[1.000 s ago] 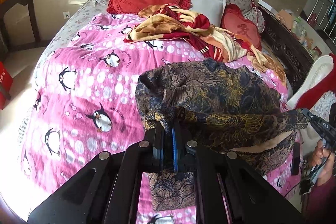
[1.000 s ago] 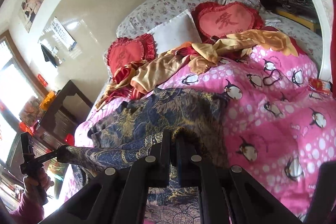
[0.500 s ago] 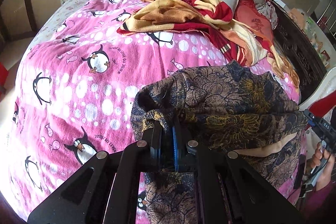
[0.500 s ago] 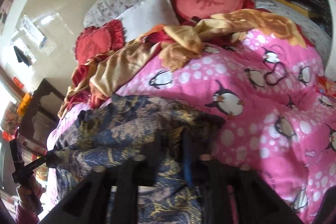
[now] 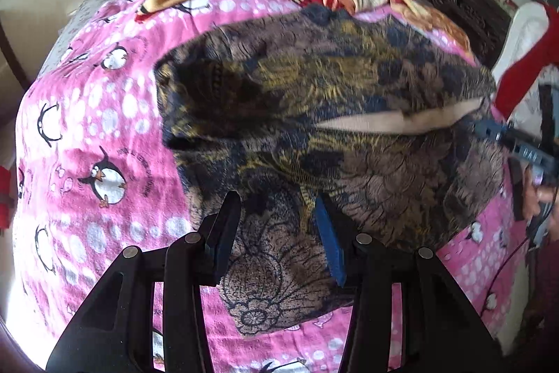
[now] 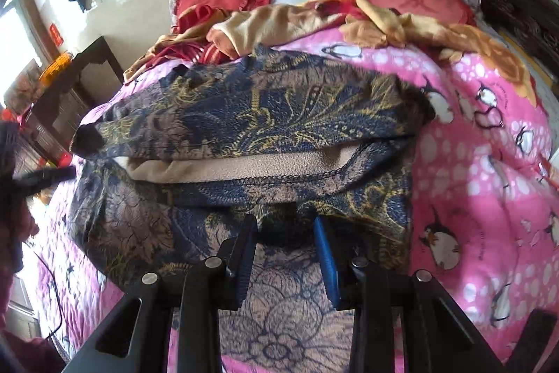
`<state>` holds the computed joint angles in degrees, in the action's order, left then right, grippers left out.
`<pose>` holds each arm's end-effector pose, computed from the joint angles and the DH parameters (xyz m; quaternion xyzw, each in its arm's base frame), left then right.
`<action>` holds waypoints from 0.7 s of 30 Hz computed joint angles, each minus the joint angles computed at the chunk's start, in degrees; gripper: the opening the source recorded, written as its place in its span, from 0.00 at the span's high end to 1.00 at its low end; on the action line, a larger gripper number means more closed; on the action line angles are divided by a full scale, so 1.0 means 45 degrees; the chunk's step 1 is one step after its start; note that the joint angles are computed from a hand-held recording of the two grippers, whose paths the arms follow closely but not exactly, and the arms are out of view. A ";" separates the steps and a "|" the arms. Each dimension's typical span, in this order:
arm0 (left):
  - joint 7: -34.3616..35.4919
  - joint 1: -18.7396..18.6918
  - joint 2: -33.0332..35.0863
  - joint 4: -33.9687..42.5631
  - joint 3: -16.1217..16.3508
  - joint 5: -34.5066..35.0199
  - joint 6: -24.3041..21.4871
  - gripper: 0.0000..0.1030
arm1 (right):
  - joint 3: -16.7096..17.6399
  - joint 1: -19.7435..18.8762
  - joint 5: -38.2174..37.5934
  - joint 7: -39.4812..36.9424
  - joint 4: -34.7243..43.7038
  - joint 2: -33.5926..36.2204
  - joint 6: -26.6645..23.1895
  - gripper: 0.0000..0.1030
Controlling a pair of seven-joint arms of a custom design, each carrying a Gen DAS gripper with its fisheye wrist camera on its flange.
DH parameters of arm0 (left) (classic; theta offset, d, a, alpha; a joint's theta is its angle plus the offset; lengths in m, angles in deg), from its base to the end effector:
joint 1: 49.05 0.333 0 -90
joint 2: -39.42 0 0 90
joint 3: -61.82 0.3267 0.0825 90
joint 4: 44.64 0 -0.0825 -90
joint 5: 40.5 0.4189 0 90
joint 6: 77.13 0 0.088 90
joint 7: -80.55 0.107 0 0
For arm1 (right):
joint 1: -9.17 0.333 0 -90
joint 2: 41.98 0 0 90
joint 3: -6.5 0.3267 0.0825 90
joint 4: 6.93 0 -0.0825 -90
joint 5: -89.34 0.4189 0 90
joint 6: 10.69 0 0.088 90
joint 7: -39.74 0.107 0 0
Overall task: Fold small clothes
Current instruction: 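Lift the strip end with both grippers and fold it over the strip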
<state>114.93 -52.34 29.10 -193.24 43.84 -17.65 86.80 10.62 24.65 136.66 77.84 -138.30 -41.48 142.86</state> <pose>0.4454 -0.1945 0.3448 -0.7610 0.6022 -0.1930 0.1449 0.5418 0.1686 0.3664 -0.8365 0.4598 -0.0333 0.2963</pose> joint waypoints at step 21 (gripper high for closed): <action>-0.4388 0.2152 0.0843 0.1991 0.1515 0.3684 0.1773 0.57 | 0.2462 -0.2047 0.3681 -0.0699 0.4744 0.2985 0.1195 0.62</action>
